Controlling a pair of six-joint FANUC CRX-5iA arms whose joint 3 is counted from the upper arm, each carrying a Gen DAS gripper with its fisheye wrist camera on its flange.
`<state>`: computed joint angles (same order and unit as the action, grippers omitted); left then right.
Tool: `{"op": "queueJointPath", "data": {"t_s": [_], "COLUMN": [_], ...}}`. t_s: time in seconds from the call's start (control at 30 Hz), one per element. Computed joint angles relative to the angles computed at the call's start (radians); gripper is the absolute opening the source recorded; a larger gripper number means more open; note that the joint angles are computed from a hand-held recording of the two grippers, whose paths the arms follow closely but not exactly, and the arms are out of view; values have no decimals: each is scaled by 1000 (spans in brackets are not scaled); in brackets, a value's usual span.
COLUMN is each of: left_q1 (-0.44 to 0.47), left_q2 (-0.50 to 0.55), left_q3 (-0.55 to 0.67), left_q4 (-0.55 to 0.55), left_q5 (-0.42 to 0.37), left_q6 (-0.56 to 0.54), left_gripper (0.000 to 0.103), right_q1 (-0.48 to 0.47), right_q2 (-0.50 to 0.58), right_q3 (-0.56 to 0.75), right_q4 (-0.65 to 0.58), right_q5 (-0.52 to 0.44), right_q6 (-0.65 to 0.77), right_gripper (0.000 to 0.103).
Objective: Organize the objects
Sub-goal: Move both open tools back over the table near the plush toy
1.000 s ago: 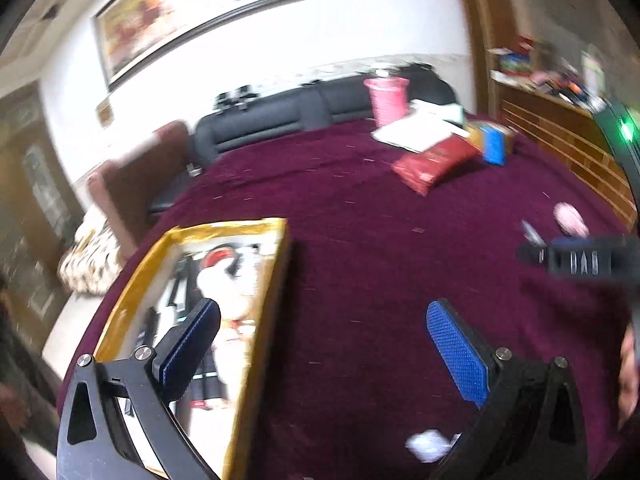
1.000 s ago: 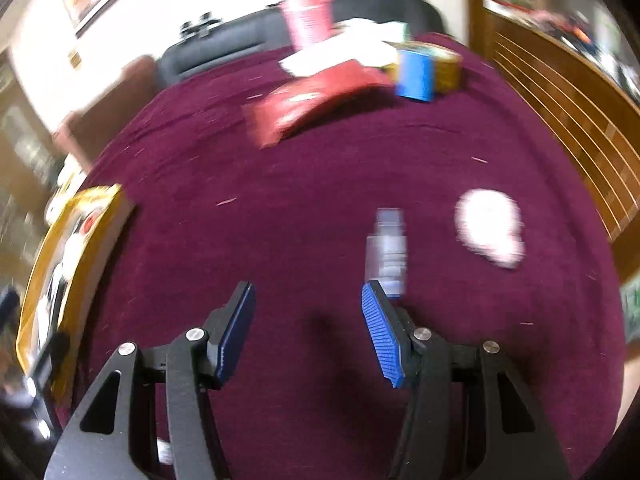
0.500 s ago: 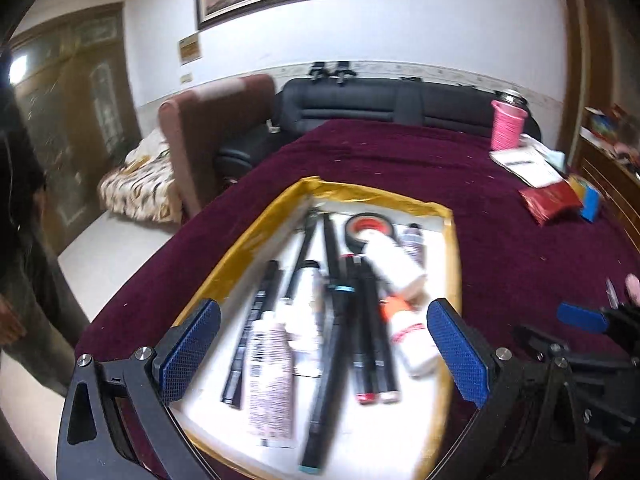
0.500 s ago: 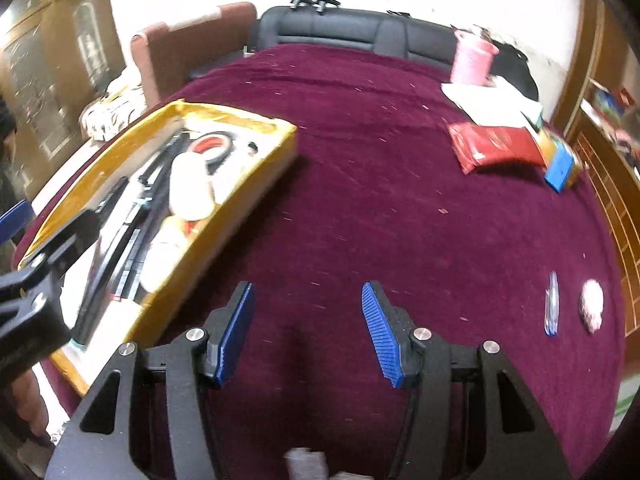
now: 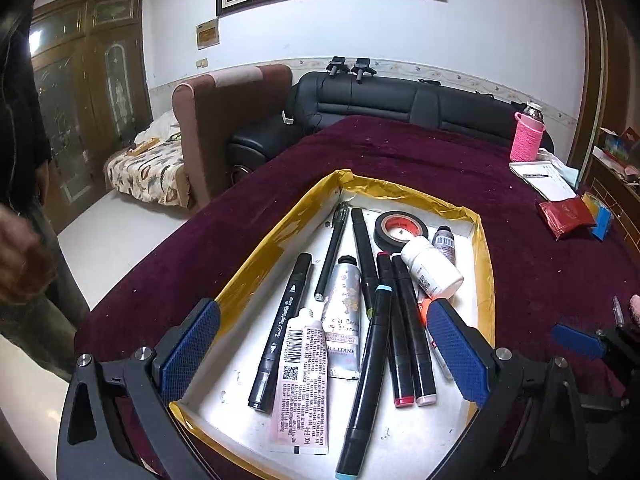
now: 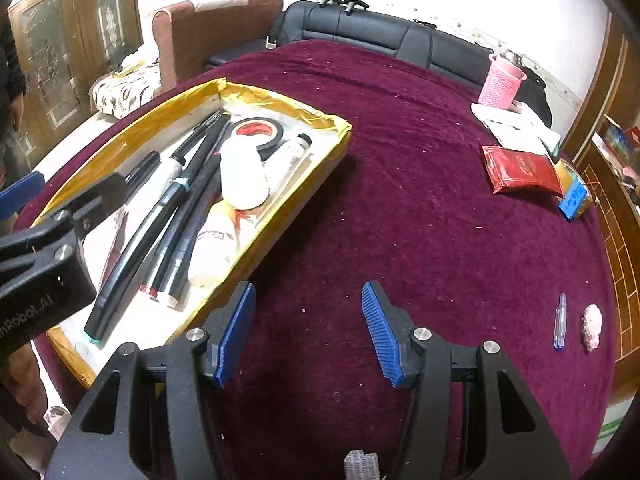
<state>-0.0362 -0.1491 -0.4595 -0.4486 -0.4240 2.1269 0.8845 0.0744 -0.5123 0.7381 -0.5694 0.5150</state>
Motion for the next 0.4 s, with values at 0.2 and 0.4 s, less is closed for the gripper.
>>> {"op": "queueJointPath", "data": {"t_s": [0.2,0.4], "left_q1": [-10,-34], "left_q2": [-1,-5], "left_q3": [3,17], "left_q4": [-17,-56], "left_q5": [-12,-38], "left_q6": [24,61], "left_gripper": [102,102], "right_q1": [8,-1], "right_q2": [9,-7], "right_q3": [5,-6], "right_q4": [-15,-15], "right_q5": [-6,2], "right_q6": [16,6], "right_gripper": [55,55]}}
